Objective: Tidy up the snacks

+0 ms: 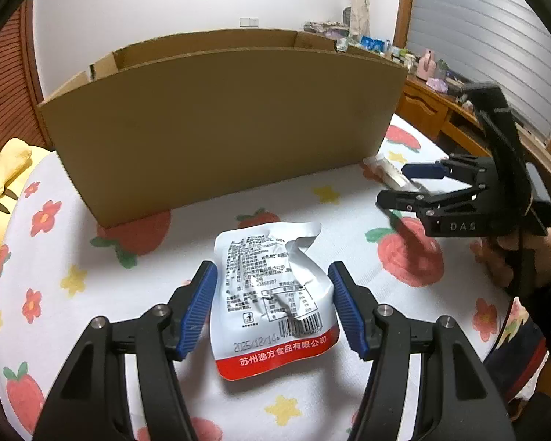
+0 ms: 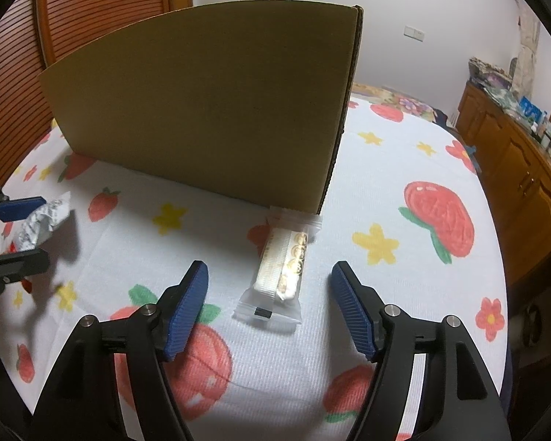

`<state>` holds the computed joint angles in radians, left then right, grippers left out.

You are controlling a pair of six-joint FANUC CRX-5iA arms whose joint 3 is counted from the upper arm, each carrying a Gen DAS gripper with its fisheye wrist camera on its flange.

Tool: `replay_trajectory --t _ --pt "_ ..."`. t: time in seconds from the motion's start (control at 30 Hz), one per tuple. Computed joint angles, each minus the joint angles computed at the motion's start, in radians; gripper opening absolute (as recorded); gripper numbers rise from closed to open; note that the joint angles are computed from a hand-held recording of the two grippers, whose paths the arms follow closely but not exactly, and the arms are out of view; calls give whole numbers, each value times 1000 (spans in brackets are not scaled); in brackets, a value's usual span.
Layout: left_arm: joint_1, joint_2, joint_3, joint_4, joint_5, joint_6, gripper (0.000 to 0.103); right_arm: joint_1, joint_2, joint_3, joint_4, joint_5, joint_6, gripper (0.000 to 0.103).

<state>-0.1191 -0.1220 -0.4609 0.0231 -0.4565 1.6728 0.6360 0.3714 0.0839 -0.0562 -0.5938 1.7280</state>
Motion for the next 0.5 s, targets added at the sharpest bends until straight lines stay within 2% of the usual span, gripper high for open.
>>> replay_trajectory --t 0.2,0.27,0.43,0.5 --pt "-2 -16 -6 -32 17 44 62 -2 -7 2 -32 -10 39 67" --pt "-2 -24 -11 -37 21 49 62 -5 -10 0 -35 -6 35 60" --pt "-6 -42 -20 -55 28 76 63 -17 -4 18 -50 -18 14 26" --pt "-7 -46 -20 -65 29 86 63 -22 -1 32 -70 -36 26 24"
